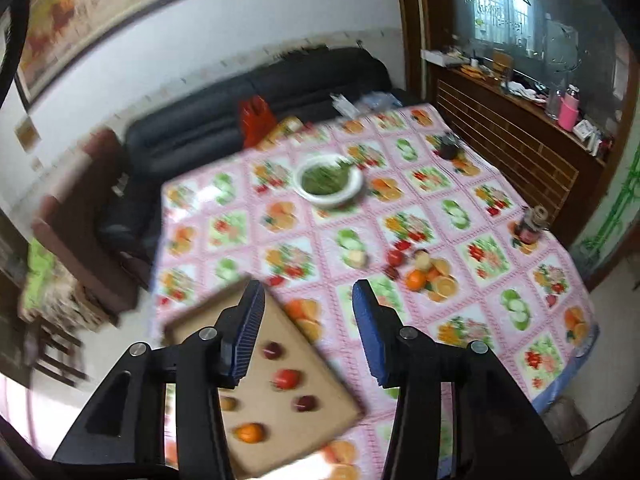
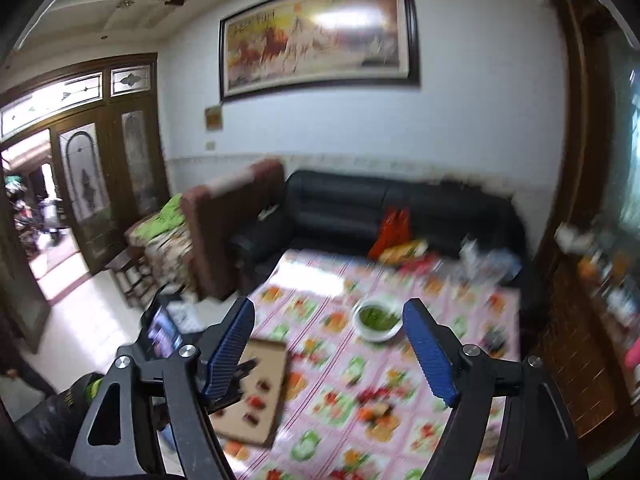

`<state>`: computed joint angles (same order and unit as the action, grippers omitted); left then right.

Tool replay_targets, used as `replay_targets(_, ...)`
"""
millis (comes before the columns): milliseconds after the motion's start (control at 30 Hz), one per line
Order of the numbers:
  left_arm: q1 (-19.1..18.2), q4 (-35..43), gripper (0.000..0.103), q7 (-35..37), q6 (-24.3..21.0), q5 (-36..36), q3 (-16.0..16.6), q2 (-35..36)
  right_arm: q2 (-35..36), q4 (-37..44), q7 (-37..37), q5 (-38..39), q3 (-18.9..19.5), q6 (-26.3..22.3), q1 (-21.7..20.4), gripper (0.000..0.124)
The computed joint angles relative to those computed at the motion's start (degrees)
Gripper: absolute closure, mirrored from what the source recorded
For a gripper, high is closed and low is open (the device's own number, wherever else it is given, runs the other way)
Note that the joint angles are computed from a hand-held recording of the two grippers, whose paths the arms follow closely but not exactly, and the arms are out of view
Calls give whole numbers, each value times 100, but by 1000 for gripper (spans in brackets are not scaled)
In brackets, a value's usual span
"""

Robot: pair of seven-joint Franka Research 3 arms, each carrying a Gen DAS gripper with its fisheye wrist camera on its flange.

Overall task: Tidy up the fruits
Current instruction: 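Move both grippers back from the box to the fruit pile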

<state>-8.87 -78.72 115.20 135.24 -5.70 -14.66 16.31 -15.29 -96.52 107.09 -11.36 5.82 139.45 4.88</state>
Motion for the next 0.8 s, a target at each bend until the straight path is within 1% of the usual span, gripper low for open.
replay_targets(33,-39,-47,59,-78,-12,18,-4,62,-40,-341,-151,400,-162,122,102,45)
replay_targets(67,-103,-201,59,-223,121,115,18,56,-73,-653,-252,688,-278,268,142,46)
replay_targets(133,-226,-553,59,-546,483,358,65,69,-87,-1365,-166,1034,-384,626,79,46)
replay_targets(167,-239,-646,59,-627,533,363,40,116,-85,-1672,-147,1200,-435,837,49,46)
replay_targets(233,-277,-702,59,-834,512,388,10,253,5,-2190,-56,1476,-499,1183,-33,46)
replay_targets(267,-294,-694,59,-934,509,403,0,335,54,-2478,89,1512,-503,1346,-130,46)
replay_targets(367,-429,-505,59,-1461,405,642,65,668,299,-2967,467,1451,-488,1738,-382,48)
replay_targets(467,-494,-230,59,-1859,295,815,107,976,488,-3296,858,1348,-524,2018,-567,49)
replay_targets(500,-501,-62,59,-1947,187,839,104,1116,536,-3360,861,1428,-580,2084,-573,49)
replay_targets(567,-514,145,59,-2088,115,900,105,1291,631,-3447,702,1726,-719,2226,-543,49)
replay_targets(667,-548,545,59,-2235,-60,996,113,1586,739,-3439,754,1756,-741,2351,-605,50)
replay_targets(800,-601,1044,59,-2355,-379,1044,112,1916,924,-3294,507,1984,-826,2463,-574,56)
